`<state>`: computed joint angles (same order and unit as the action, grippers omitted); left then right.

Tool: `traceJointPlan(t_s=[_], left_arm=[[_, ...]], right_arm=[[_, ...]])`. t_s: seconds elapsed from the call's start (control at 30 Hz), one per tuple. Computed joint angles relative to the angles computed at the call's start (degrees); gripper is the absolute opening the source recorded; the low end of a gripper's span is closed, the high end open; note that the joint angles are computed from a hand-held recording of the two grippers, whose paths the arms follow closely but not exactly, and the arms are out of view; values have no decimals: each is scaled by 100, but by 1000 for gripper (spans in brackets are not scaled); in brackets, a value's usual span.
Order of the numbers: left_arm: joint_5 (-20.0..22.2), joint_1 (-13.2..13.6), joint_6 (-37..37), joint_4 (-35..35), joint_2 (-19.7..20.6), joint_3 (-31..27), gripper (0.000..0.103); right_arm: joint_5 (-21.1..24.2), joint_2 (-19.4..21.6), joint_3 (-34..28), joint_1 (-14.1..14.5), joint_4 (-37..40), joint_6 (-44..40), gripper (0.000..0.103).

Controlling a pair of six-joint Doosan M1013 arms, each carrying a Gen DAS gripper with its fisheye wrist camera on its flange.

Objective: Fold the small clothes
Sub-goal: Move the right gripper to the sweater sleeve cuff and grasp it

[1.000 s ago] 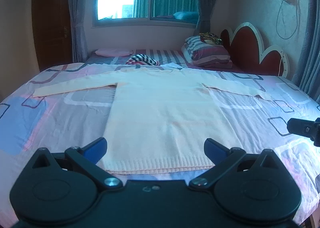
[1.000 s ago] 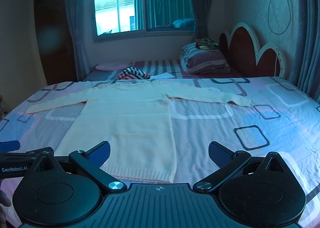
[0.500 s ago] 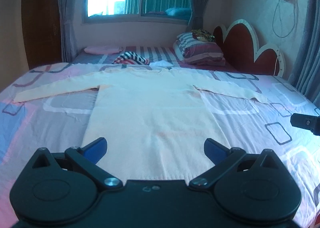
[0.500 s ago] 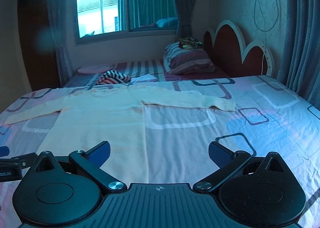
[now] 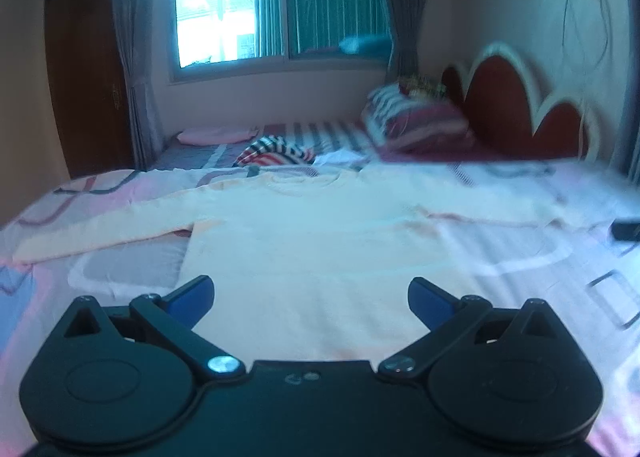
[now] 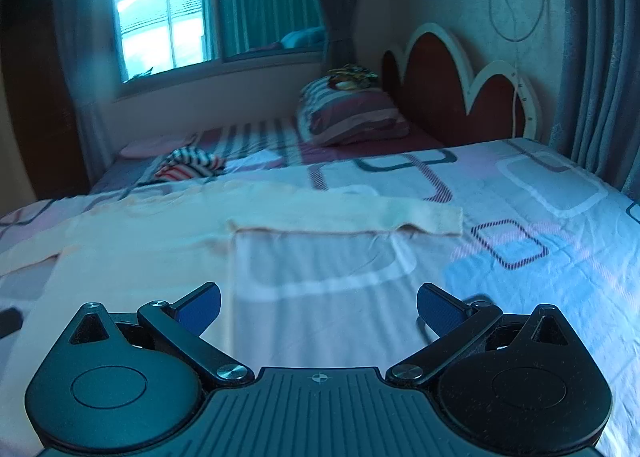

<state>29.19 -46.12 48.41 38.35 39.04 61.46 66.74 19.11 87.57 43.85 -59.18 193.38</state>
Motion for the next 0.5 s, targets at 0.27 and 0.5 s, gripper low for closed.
traceJointPlan(t_s=[0.27, 0.5], left_arm=[[857, 151, 1510, -1801, 864, -1562, 103], [1236, 250, 1998, -2392, 1302, -2216, 103]], right_arm=[[-185, 51, 315, -595, -203, 361, 103], [-415, 73, 670, -1213, -428, 982, 103]])
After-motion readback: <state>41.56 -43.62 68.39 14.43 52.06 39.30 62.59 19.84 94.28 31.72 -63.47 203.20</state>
